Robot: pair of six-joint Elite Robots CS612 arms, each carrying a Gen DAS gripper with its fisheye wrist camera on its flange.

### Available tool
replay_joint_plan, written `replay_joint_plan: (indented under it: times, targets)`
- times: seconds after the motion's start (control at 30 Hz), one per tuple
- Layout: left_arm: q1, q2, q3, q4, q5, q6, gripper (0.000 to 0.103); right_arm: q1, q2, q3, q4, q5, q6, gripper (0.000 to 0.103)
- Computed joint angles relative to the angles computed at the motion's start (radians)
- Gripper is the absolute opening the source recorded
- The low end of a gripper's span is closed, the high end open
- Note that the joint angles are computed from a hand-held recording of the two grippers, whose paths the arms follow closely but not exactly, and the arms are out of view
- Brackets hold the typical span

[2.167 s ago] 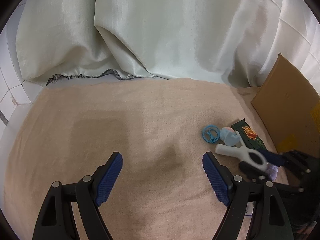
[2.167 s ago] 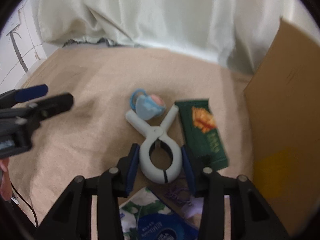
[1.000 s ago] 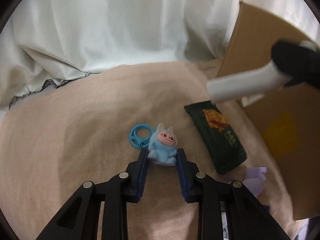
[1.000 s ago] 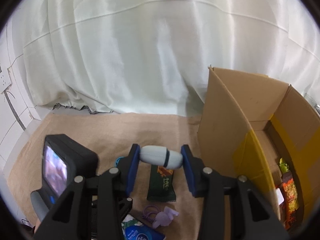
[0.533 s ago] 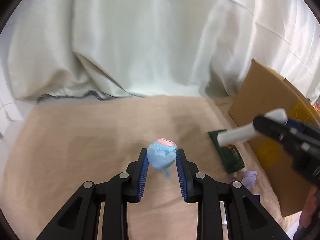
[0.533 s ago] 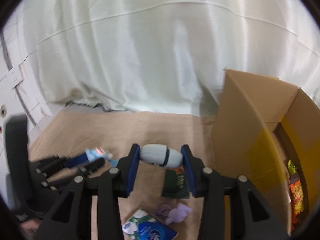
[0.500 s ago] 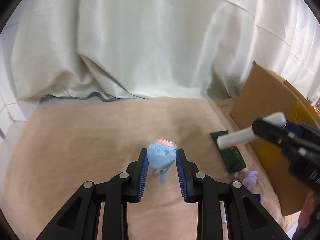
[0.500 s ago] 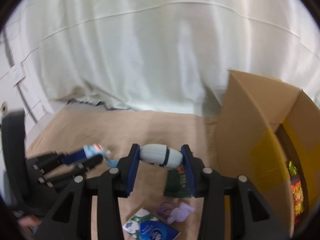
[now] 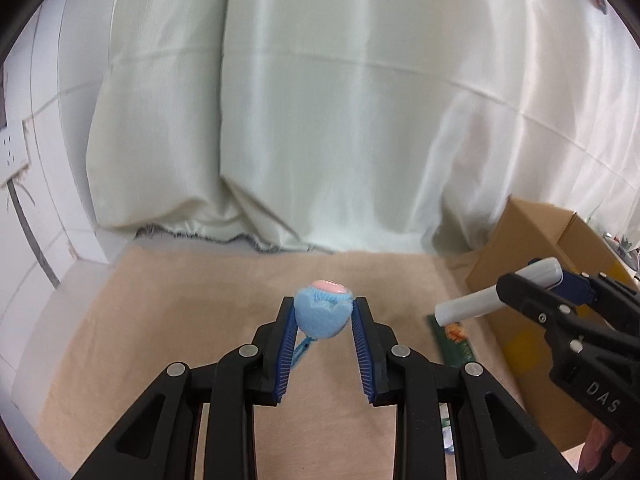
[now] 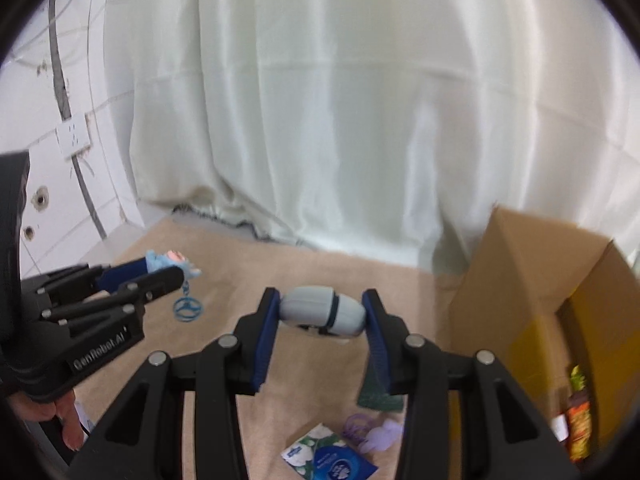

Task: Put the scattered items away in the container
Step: 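Lift the blue toy and white clip and carry both over the box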

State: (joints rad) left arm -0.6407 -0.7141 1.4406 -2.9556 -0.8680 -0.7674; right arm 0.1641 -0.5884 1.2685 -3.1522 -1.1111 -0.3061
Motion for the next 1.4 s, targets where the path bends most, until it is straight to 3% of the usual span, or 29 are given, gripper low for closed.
replay_joint_plan:
  times: [0.4,0.73,0.87,1.07,1.4]
  targets:
    - [-0.038,0.032,-0.139,0.006,0.024,0.111,0.029,-0.051,-0.036,0.035,-0.107,-0.015,0.071,0.046]
    - [-0.069,0.098,-0.301,0.02,0.01,0.208,0.029,-0.115,-0.042,0.037,-0.154,-0.049,0.164,0.046]
    - [-0.075,0.135,-0.377,0.034,-0.03,0.235,0.029,-0.128,-0.041,0.035,-0.159,-0.1,0.167,0.046]
    - [-0.086,0.203,-0.514,0.081,-0.095,0.286,0.029,-0.155,-0.049,0.049,-0.162,-0.122,0.19,0.046]
    - [-0.086,0.304,-0.701,0.236,-0.233,0.289,0.029,-0.184,-0.038,0.037,-0.093,-0.192,0.197,0.046]
